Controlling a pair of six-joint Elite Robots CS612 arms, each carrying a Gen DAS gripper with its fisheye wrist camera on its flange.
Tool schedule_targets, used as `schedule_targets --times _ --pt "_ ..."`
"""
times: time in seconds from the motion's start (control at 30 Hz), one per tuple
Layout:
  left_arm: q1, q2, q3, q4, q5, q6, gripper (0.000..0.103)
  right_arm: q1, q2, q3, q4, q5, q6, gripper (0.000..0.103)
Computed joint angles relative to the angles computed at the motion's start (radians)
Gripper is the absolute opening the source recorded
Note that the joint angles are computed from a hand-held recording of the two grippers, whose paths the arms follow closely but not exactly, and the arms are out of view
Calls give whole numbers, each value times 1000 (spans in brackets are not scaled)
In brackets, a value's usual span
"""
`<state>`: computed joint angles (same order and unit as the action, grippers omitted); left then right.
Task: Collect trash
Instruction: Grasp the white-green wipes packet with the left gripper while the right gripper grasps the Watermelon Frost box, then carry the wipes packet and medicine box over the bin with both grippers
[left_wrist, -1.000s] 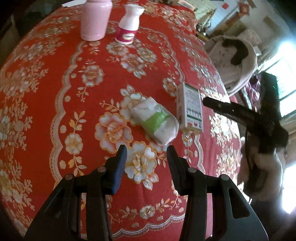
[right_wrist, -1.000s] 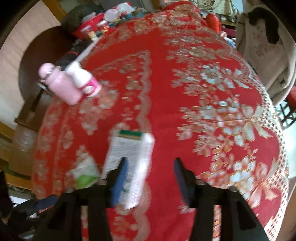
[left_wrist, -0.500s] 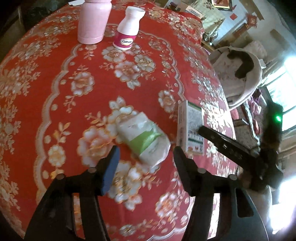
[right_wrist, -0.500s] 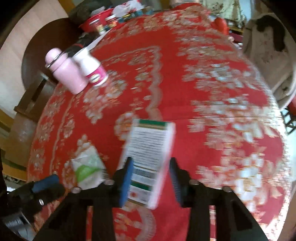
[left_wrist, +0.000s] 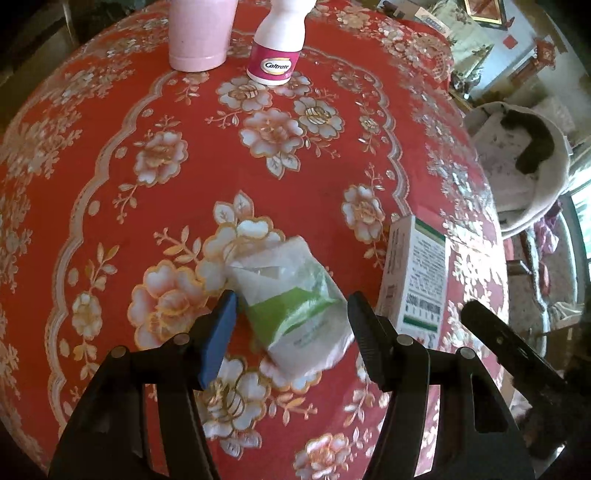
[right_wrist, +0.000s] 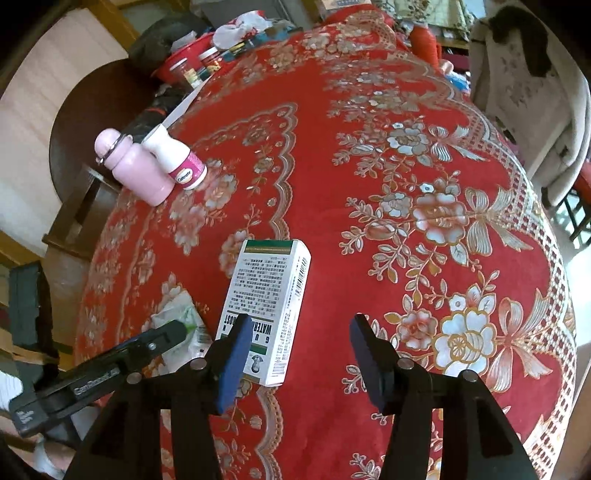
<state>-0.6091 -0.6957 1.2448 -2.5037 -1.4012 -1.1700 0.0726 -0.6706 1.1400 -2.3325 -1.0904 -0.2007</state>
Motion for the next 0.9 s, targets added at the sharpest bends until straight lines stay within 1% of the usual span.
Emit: schedule_targets --times 0.03,0.07,0.13,0.2,0.23,0.27,0.3,0.33,0.37,0.4,0.43,0.47,0.5,0.57,0.63,0.7,0.73,0.8,0.9 --pt "2 7 -12 18 -4 -6 61 0 0 -1 0 -2 1 53" --pt "-1 9 -18 22 17 -6 61 0 -1 -2 0 -7 -2 53" --pt "-2 19 -38 43 21 5 62 -1 -1 -4 3 -8 -8 53" --pt "-5 25 -52 65 22 38 62 0 2 -9 3 -2 -6 53" --pt "-7 23 -49 65 22 63 61 2 3 -12 5 0 -7 53" --pt "-7 18 -39 58 21 80 57 4 5 -16 10 2 -13 53" --pt "-8 14 -30 59 23 88 43 7 8 -20 15 2 -19 53" --pt "-7 7 -20 64 22 96 34 11 11 -24 20 0 -28 54" --pt "-4 -2 -1 41 7 100 33 16 14 -29 23 -5 -35 56" --pt "-2 -10 15 23 -6 98 27 21 18 -33 24 -9 -39 57" --pt "0 -18 31 11 -14 95 21 25 20 -36 24 -11 -42 60" --pt "1 -27 44 5 -14 95 19 30 24 -40 25 -12 -46 63" --pt "-1 -33 51 4 -8 95 15 34 27 -44 26 -12 -50 63" --pt "-4 -44 66 -9 0 97 14 46 35 -53 29 -29 -61 63" --pt "-7 -49 77 -24 -3 98 14 61 43 -61 30 -80 -77 63" --pt "-8 -48 78 -38 -10 94 14 65 49 -68 45 -107 -77 60" --pt "-7 -46 78 -44 -18 86 14 61 47 -59 29 -95 -70 58" --pt "-2 -41 84 -92 -62 74 14 57 40 -42 5 -110 -75 57" --pt "3 -32 80 -124 -97 64 19 46 29 -27 -6 -125 -85 57"
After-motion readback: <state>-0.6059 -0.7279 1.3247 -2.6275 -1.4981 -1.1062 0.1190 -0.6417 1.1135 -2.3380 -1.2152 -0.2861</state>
